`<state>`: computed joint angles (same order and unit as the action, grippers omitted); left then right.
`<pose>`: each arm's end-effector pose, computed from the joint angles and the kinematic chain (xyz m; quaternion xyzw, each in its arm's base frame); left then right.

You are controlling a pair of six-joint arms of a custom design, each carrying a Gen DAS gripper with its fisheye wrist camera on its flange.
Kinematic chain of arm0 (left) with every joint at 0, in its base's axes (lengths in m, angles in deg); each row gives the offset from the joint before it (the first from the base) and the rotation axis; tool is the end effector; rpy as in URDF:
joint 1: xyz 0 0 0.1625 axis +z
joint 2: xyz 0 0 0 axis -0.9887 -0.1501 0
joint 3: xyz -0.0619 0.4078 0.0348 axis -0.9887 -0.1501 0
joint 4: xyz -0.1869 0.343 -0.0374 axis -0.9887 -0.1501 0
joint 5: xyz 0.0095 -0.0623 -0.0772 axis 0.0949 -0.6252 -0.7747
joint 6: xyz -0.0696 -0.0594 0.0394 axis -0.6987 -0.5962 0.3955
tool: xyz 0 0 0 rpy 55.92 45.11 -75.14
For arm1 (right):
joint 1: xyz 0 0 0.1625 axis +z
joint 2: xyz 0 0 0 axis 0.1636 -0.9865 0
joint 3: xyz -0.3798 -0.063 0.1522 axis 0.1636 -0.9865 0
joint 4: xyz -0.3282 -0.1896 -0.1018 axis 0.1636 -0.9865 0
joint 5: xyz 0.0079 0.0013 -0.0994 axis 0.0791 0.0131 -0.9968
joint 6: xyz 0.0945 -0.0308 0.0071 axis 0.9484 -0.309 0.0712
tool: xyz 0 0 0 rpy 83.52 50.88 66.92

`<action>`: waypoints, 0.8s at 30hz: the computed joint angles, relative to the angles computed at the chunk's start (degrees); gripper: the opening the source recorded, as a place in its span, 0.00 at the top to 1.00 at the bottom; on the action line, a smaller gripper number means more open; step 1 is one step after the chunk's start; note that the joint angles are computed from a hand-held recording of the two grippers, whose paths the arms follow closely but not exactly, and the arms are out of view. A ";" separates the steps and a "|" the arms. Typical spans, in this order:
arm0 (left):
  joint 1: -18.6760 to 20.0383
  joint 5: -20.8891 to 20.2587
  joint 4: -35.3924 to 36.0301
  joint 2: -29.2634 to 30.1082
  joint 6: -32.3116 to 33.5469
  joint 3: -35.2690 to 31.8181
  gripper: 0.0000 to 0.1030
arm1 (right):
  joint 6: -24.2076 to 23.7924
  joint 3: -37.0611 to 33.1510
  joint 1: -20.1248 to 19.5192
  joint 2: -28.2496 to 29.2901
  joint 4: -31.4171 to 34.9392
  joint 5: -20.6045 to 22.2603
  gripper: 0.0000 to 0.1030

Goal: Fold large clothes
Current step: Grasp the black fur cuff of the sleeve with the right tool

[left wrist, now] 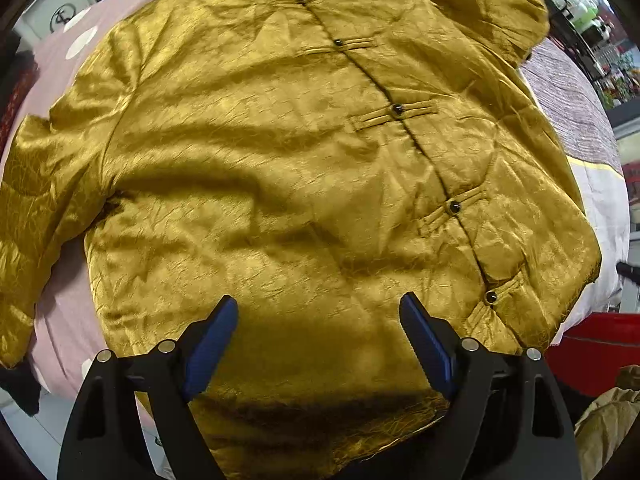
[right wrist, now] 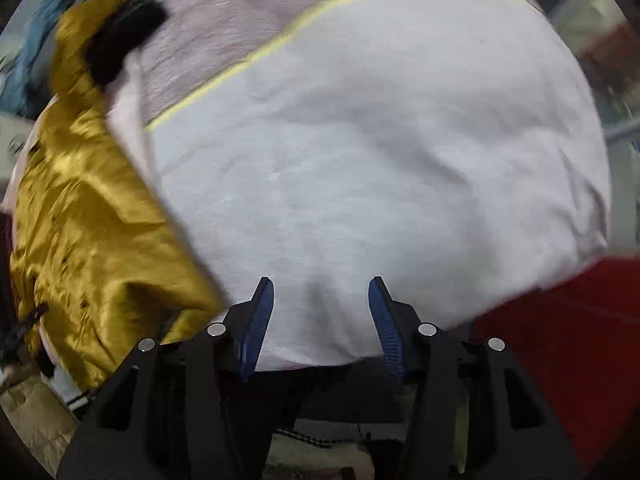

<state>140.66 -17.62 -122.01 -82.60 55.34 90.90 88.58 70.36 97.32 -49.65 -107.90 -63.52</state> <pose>-0.0680 -0.4835 0.3794 0.0646 0.9470 -0.0271 0.3135 0.2205 -0.4742 0.2411 -0.1341 -0.9394 0.0808 0.3050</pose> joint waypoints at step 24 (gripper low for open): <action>-0.88 3.02 7.97 -1.57 -7.72 2.36 0.22 | -22.75 -19.89 5.97 21.83 3.68 5.17 0.34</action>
<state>139.78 -14.60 -114.04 -84.17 47.61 93.26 65.83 50.47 103.29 -27.83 -104.23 -58.35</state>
